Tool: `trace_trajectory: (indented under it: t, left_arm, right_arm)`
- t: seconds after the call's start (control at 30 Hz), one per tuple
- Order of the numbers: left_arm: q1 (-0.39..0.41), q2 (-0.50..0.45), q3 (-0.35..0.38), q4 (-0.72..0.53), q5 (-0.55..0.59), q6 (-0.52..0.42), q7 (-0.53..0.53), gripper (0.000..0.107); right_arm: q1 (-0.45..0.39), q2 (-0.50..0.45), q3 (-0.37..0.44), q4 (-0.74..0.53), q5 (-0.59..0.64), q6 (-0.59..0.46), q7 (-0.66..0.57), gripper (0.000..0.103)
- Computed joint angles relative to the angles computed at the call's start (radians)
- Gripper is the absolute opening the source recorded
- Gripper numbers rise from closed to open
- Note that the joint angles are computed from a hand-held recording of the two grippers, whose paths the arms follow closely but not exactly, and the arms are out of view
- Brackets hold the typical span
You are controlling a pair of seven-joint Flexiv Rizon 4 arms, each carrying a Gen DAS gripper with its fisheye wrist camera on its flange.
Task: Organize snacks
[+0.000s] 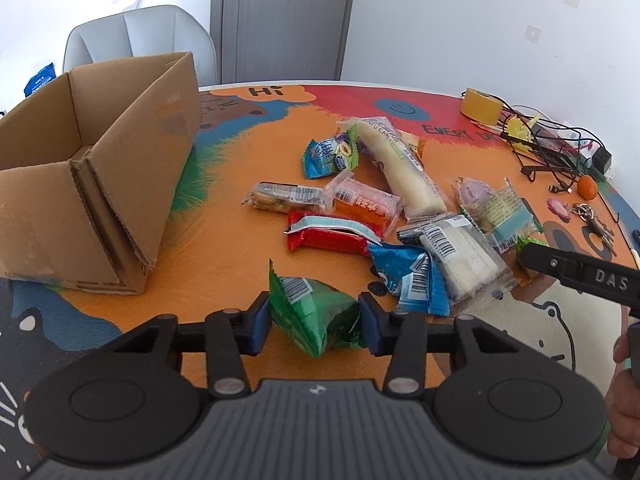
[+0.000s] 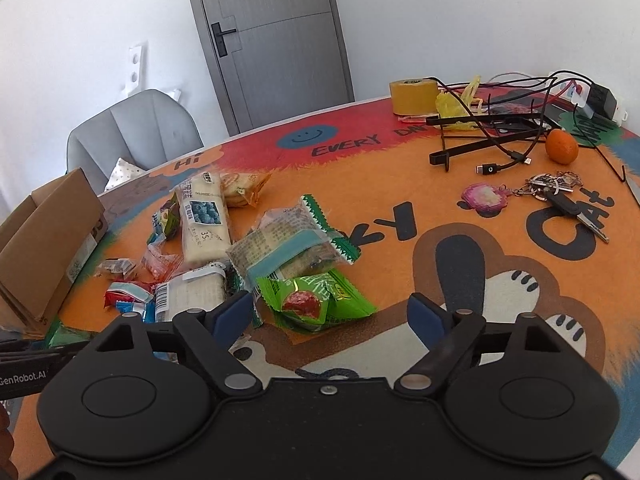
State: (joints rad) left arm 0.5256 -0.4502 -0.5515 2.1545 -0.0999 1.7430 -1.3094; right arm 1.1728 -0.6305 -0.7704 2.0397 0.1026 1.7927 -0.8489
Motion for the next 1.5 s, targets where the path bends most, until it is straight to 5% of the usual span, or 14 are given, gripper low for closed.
trace_trajectory:
  t: [0.17,0.37,0.6,1.13,1.5]
  left_arm:
    - [0.024,0.002,-0.019,0.007,0.007,0.014,-0.013,0.043]
    - [0.124,-0.008,-0.106,0.023,0.045,0.037,-0.042,0.043]
    - [0.175,-0.001,-0.133,0.027,0.083,0.040,-0.083,0.043]
    - [0.294,0.061,-0.215,0.070,0.193,0.100,-0.186,0.043]
    - [0.441,0.099,-0.279,0.046,0.286,0.148,-0.290,0.043]
  right_arm:
    - [-0.057,0.008,0.059,-0.025,-0.007,-0.008,0.027,0.076]
    - [-0.047,-0.020,0.033,-0.050,-0.034,-0.036,0.056,0.075]
    - [-0.009,-0.026,-0.003,-0.030,-0.016,0.000,0.102,0.031]
    - [0.120,0.002,-0.068,0.019,0.165,0.100,0.001,0.030]
    - [0.102,0.016,-0.002,-0.081,0.200,0.132,-0.125,0.030]
